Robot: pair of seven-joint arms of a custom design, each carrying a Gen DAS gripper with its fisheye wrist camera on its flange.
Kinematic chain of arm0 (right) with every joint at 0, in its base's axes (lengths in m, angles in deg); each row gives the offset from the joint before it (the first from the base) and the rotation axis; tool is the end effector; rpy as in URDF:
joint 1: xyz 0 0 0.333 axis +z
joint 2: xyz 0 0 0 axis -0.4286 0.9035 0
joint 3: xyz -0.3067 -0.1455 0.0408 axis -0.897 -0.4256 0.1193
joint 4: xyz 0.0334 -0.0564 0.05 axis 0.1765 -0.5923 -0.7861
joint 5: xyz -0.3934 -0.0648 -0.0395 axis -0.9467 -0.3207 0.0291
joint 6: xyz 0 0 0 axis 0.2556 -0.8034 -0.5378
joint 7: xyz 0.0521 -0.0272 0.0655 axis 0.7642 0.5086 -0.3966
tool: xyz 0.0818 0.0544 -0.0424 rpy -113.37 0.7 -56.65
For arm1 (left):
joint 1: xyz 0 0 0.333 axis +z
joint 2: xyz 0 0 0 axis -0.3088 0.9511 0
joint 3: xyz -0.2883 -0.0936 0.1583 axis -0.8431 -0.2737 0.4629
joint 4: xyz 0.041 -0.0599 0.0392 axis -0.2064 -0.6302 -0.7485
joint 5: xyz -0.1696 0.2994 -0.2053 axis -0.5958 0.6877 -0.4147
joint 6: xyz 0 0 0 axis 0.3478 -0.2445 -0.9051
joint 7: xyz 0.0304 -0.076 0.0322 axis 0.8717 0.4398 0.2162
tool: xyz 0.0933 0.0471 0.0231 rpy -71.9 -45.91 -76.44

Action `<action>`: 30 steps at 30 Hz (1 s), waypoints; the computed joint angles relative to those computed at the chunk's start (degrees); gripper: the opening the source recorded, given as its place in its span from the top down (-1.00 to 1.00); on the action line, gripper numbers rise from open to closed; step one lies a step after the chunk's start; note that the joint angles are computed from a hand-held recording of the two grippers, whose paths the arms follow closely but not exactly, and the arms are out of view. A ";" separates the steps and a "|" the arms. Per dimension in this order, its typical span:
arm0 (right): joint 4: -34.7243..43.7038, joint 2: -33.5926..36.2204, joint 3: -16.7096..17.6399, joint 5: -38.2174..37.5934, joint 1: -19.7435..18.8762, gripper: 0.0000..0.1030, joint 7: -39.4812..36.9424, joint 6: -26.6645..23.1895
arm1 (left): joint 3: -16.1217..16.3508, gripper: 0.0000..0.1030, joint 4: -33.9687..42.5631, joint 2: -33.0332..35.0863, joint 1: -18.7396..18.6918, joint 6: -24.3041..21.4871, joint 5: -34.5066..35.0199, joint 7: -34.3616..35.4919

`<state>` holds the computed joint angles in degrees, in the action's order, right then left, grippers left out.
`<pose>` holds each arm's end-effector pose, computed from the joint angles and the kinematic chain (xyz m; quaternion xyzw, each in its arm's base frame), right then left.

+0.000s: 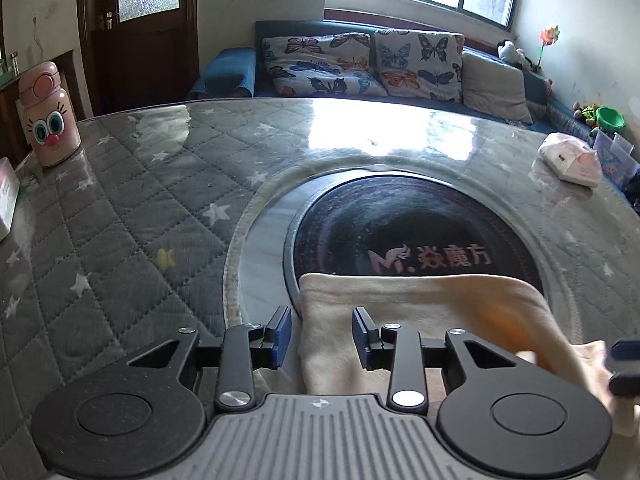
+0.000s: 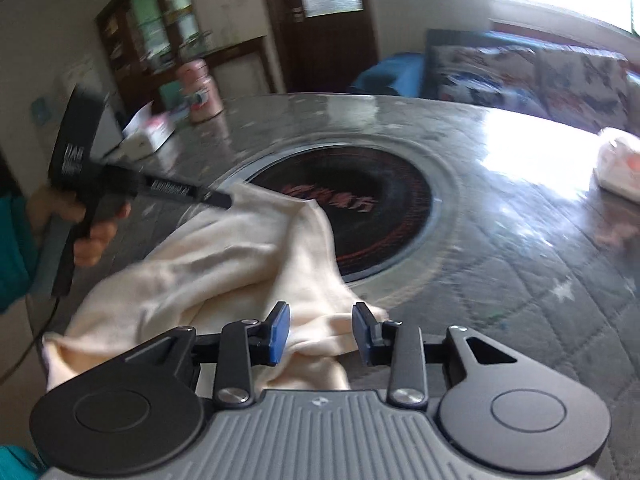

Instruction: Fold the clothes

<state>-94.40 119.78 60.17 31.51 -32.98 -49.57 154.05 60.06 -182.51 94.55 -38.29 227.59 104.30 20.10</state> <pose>0.7490 0.0064 0.3328 -0.8713 0.2996 -0.0206 0.3882 0.6647 -0.2516 0.3021 -0.7738 0.5174 -0.2326 0.2818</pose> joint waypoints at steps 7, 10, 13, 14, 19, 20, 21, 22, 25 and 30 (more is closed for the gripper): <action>7.18 4.98 -1.24 -3.77 0.78 0.33 10.63 -0.37 | 0.20 0.29 1.76 1.78 0.35 0.71 -1.39 2.42; 8.81 6.22 -0.99 -5.69 0.59 0.33 13.22 -1.55 | 0.70 0.33 1.88 1.95 0.19 1.83 -1.03 2.49; 8.15 5.93 -0.36 -6.62 0.21 0.36 12.89 -2.10 | 1.27 0.49 2.02 2.06 -0.20 2.44 -0.19 2.80; 7.55 5.58 -0.19 -6.74 0.17 0.45 12.27 -1.81 | 1.34 0.56 2.05 2.14 -0.18 2.96 -0.01 2.73; 6.20 4.70 0.09 -7.31 0.38 0.72 9.88 -1.06 | 1.91 0.83 2.62 2.35 -0.98 2.68 1.31 2.61; 5.82 4.42 0.15 -7.29 0.46 0.76 9.01 -0.39 | 1.96 0.86 2.67 2.29 -0.99 2.76 1.55 2.48; 5.34 4.05 0.32 -7.01 0.54 0.78 7.47 1.19 | 2.01 0.87 2.70 2.23 -0.99 2.84 1.81 2.33; 4.88 3.69 0.52 -6.69 0.60 0.78 5.90 2.76 | 2.05 0.87 2.74 2.16 -0.99 2.92 2.07 2.17; 5.02 3.59 1.05 -5.64 0.93 0.80 2.07 7.57 | 2.10 0.88 3.48 2.23 -0.93 2.71 2.64 2.08; 9.81 6.50 2.25 -4.93 1.61 0.81 -1.22 15.53 | 1.95 0.88 6.38 3.68 -0.41 2.74 2.31 3.24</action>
<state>-84.59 126.28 62.41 26.58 -31.36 -50.80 169.57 62.01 -176.12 98.23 -38.71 230.33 106.62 23.34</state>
